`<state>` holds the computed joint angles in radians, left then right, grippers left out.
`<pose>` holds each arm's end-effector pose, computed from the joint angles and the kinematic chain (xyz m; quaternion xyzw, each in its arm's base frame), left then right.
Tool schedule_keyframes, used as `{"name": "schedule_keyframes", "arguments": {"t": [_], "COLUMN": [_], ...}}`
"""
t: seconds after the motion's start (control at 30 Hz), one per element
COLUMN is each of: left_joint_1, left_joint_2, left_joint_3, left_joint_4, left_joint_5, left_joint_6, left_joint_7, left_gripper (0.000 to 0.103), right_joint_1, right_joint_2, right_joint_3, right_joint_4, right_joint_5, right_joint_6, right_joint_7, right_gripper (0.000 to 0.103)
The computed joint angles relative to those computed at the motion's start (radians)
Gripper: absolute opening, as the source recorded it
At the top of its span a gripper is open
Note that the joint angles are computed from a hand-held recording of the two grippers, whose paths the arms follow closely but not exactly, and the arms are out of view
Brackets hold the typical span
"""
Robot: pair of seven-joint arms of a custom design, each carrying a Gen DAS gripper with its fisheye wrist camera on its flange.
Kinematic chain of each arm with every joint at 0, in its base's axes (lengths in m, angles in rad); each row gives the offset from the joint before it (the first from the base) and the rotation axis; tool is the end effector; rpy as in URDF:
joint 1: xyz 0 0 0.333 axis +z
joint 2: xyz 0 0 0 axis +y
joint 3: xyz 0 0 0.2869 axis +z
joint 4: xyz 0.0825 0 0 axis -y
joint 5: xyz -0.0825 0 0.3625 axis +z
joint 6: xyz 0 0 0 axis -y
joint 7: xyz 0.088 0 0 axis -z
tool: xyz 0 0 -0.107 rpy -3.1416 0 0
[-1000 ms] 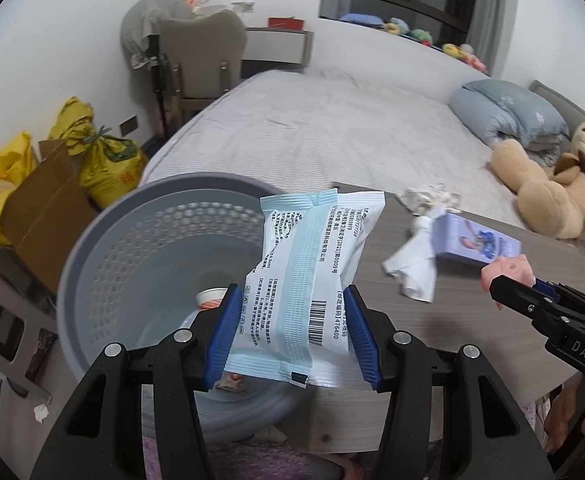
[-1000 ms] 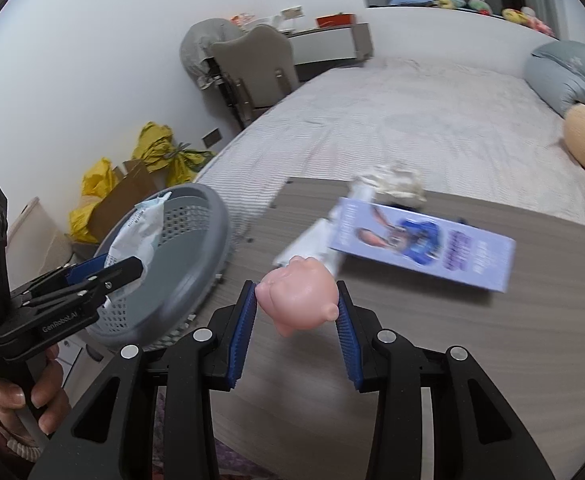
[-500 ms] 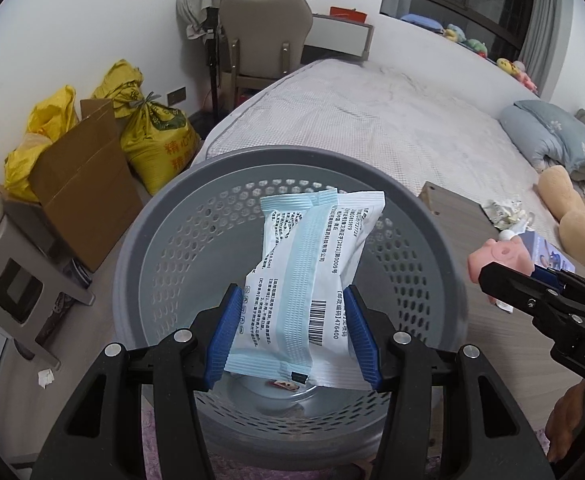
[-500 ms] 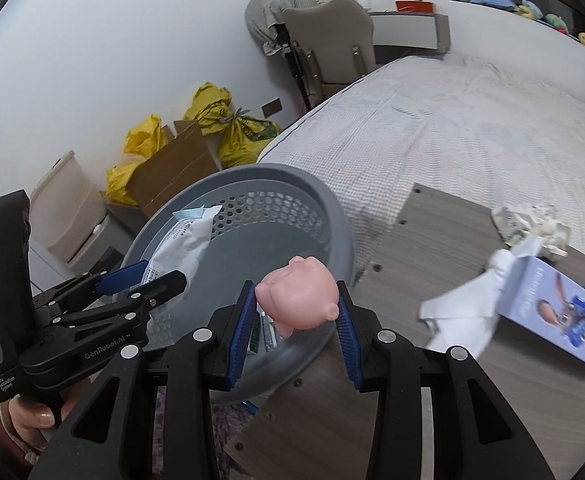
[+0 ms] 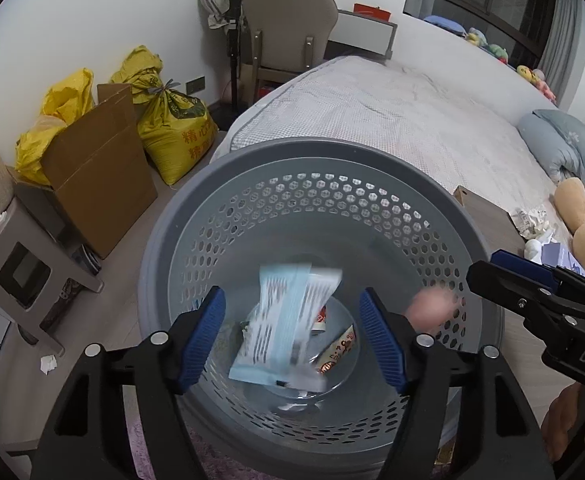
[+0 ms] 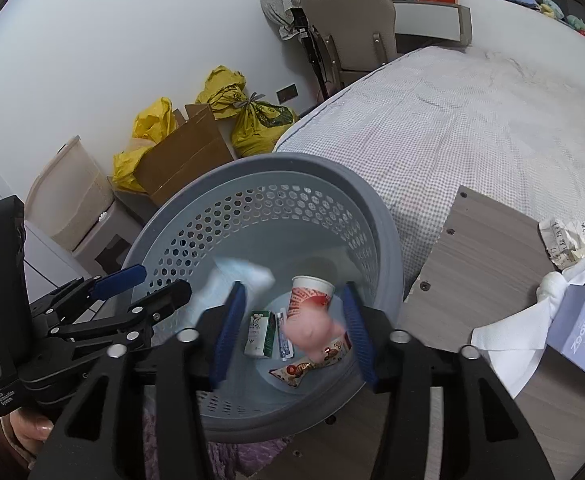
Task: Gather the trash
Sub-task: 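Open the left tool to drop the packet while the right tool drops the pig, then move both tools back over the table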
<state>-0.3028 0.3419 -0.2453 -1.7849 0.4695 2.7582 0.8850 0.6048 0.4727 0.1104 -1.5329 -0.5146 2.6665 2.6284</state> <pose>0.5590 -0.3442 0.4236 -0.5969 0.7299 -0.2888 0.1657 0.5288 0.4601 0.4414 -0.6629 0.6579 -0.1297 0.3330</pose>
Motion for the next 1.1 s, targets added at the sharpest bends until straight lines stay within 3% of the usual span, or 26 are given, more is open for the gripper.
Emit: {"name": "schedule_keyframes", "arguments": {"t": [0.7, 1.1], "left_joint_1": [-0.029, -0.031], "left_joint_2": [-0.061, -0.117], "left_joint_3": [0.033, 0.03], "left_joint_4": [-0.041, -0.087], "left_joint_5": [0.136, 0.195], "left_joint_6": [-0.028, -0.018], "left_joint_7": [-0.132, -0.193], "left_gripper": [0.087, 0.094], "right_joint_1": [0.014, 0.029], "right_joint_2": [-0.046, -0.118], "right_joint_3": [-0.01, -0.018], "right_joint_4": [-0.047, -0.12], "right_joint_5": [-0.059, -0.148], "right_joint_6": [-0.007, -0.014], "right_joint_7": [0.065, 0.163], "right_gripper": [0.056, 0.062]}}
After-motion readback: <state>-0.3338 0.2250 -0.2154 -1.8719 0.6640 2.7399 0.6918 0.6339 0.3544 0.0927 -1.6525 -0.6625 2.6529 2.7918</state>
